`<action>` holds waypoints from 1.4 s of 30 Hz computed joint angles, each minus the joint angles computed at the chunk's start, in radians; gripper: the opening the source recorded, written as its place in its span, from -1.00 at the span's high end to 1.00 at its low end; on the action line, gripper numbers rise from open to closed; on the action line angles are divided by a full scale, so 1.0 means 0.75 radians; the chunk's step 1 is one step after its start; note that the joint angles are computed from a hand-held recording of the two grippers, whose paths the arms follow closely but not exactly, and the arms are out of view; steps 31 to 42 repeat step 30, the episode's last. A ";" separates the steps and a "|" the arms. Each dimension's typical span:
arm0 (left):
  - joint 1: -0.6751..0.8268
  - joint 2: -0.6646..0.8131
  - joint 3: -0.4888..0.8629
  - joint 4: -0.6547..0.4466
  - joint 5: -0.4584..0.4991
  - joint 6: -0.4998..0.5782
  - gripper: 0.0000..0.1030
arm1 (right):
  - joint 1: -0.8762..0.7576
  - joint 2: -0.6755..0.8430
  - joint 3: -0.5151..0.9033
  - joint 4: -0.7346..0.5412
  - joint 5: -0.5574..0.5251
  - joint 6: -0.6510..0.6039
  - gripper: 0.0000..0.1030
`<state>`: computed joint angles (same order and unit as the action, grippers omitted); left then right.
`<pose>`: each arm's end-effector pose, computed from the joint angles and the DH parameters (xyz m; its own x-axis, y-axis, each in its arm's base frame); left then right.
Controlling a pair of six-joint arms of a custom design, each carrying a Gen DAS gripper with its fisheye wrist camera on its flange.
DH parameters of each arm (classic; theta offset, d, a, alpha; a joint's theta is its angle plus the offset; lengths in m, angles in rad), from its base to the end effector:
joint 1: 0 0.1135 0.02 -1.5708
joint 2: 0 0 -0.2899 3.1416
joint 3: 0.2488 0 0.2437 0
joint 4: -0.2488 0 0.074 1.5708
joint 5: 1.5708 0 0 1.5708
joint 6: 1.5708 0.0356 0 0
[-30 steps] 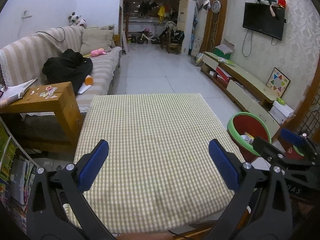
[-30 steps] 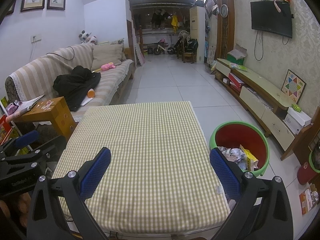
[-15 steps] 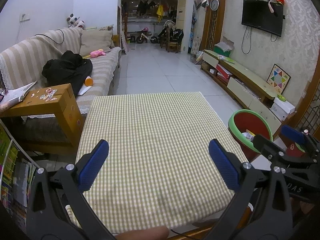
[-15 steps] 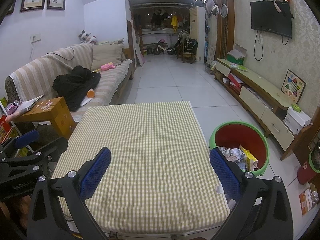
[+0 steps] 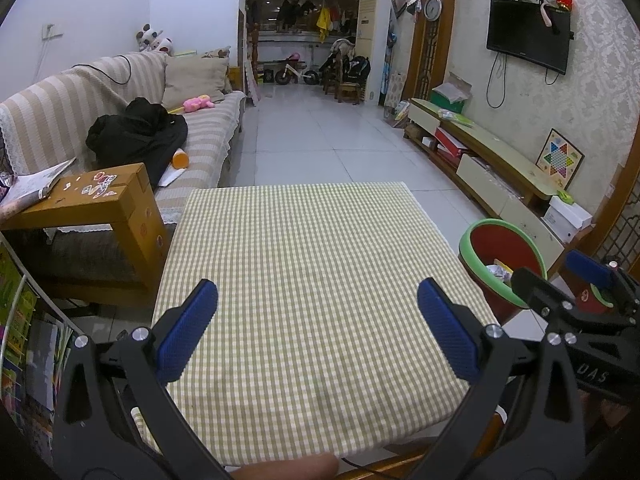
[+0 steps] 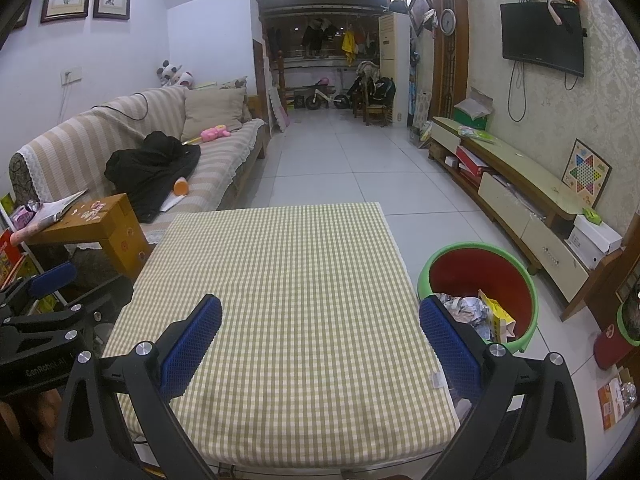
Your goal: Collect trash
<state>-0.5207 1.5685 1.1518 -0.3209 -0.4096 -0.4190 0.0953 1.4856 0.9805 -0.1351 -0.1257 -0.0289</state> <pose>0.3007 -0.1561 0.2909 -0.6146 -0.0778 -0.7850 -0.0540 0.9969 -0.0564 0.3169 0.0348 0.2753 -0.5888 -0.0851 -0.8038 -0.2116 0.9760 0.0517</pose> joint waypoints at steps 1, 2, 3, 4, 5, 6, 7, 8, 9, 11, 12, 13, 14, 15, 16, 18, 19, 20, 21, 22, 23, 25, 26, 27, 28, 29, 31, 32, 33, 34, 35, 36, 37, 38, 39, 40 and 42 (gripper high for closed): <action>0.001 0.000 0.000 0.000 0.002 0.001 -0.90 | -0.002 -0.003 -0.003 0.001 -0.002 -0.001 -0.86; 0.002 0.000 0.001 -0.001 0.003 0.001 -0.90 | 0.000 0.001 0.001 0.000 0.000 0.000 -0.86; 0.002 0.000 0.000 0.001 0.002 0.003 -0.90 | -0.001 0.001 0.001 -0.002 -0.001 0.000 -0.86; 0.001 0.000 0.000 0.000 0.002 0.002 -0.90 | -0.003 0.006 0.004 -0.003 -0.004 -0.001 -0.86; 0.001 0.000 0.000 0.000 0.002 0.001 -0.90 | -0.005 0.006 0.001 0.001 -0.005 -0.004 -0.86; 0.001 0.000 0.001 -0.001 0.001 -0.001 -0.90 | -0.005 0.007 0.003 0.000 -0.004 -0.004 -0.86; 0.001 0.001 0.002 -0.003 0.000 -0.003 -0.90 | -0.006 0.007 0.004 -0.002 -0.007 -0.004 -0.86; -0.001 -0.001 0.001 -0.003 -0.001 -0.004 -0.90 | -0.007 0.008 0.004 -0.004 -0.008 -0.003 -0.86; 0.000 0.000 0.000 -0.002 0.000 -0.003 -0.90 | -0.007 0.006 0.002 -0.002 -0.007 -0.004 -0.86; 0.001 0.000 0.000 -0.004 0.000 -0.004 -0.90 | -0.005 0.008 0.005 -0.003 -0.006 -0.002 -0.86; 0.001 -0.001 -0.002 0.000 0.003 -0.005 -0.90 | -0.004 0.008 0.005 -0.003 -0.005 -0.003 -0.86; 0.003 -0.003 -0.004 0.003 0.005 -0.005 -0.90 | -0.004 0.007 0.004 -0.001 -0.003 -0.003 -0.86; 0.005 -0.008 -0.012 0.009 0.008 -0.014 -0.90 | -0.004 0.008 0.005 -0.003 -0.005 -0.002 -0.86; 0.006 -0.011 -0.016 0.013 0.009 -0.026 -0.90 | -0.003 0.009 0.007 -0.006 -0.003 -0.001 -0.86; 0.006 -0.015 -0.022 0.018 0.008 -0.029 -0.90 | -0.006 0.007 0.005 -0.008 -0.005 0.001 -0.86; 0.003 -0.014 -0.024 0.018 -0.004 -0.017 -0.90 | -0.023 0.009 0.003 -0.005 -0.017 -0.010 -0.86; -0.001 -0.014 -0.023 0.013 -0.006 -0.017 -0.90 | -0.028 0.011 0.002 -0.004 -0.021 -0.014 -0.86; -0.002 -0.013 -0.023 0.009 -0.009 -0.024 -0.90 | -0.030 0.011 0.001 -0.005 -0.024 -0.014 -0.86; -0.002 -0.012 -0.022 0.005 -0.011 -0.033 -0.90 | -0.035 0.011 0.000 -0.004 -0.028 -0.017 -0.86; -0.002 -0.012 -0.024 0.009 -0.014 -0.041 -0.90 | -0.037 0.010 -0.001 -0.004 -0.029 -0.018 -0.86; -0.003 -0.010 -0.024 0.013 -0.018 -0.041 -0.90 | -0.036 0.011 0.001 -0.005 -0.029 -0.017 -0.86; -0.003 0.010 0.004 -0.023 -0.014 -0.042 -0.90 | -0.036 0.011 0.001 -0.006 -0.029 -0.020 -0.86; -0.002 0.017 0.014 -0.035 -0.011 -0.039 -0.90 | -0.039 0.010 -0.001 -0.005 -0.031 -0.024 -0.86; -0.009 0.020 0.015 -0.035 -0.020 -0.036 -0.90 | -0.041 0.009 -0.002 -0.004 -0.032 -0.023 -0.86; -0.011 0.019 0.013 -0.035 -0.027 -0.035 -0.90 | -0.044 0.011 -0.001 -0.003 -0.034 -0.025 -0.86; -0.014 0.020 0.014 -0.037 -0.031 -0.035 -0.90 | -0.045 0.011 -0.001 -0.003 -0.034 -0.024 -0.86; -0.017 0.019 0.013 -0.039 -0.035 -0.038 -0.90 | -0.047 0.011 -0.002 -0.004 -0.036 -0.024 -0.86; -0.017 0.019 0.013 -0.039 -0.035 -0.038 -0.90 | -0.047 0.011 -0.002 -0.004 -0.036 -0.024 -0.86; -0.017 0.019 0.013 -0.039 -0.035 -0.038 -0.90 | -0.047 0.011 -0.002 -0.004 -0.036 -0.024 -0.86; -0.017 0.019 0.013 -0.039 -0.035 -0.038 -0.90 | -0.047 0.011 -0.002 -0.004 -0.036 -0.024 -0.86; -0.017 0.019 0.013 -0.039 -0.035 -0.038 -0.90 | -0.047 0.011 -0.002 -0.004 -0.036 -0.024 -0.86; -0.017 0.019 0.013 -0.039 -0.035 -0.038 -0.90 | -0.047 0.011 -0.002 -0.004 -0.036 -0.024 -0.86; -0.017 0.019 0.013 -0.039 -0.035 -0.038 -0.90 | -0.047 0.011 -0.002 -0.004 -0.036 -0.024 -0.86; -0.017 0.019 0.013 -0.039 -0.035 -0.038 -0.90 | -0.047 0.011 -0.002 -0.004 -0.036 -0.024 -0.86; -0.017 0.019 0.013 -0.039 -0.035 -0.038 -0.90 | -0.047 0.011 -0.002 -0.004 -0.036 -0.024 -0.86; -0.017 0.019 0.013 -0.039 -0.035 -0.038 -0.90 | -0.047 0.011 -0.002 -0.004 -0.036 -0.024 -0.86; -0.017 0.019 0.013 -0.039 -0.035 -0.038 -0.90 | -0.047 0.011 -0.002 -0.004 -0.036 -0.024 -0.86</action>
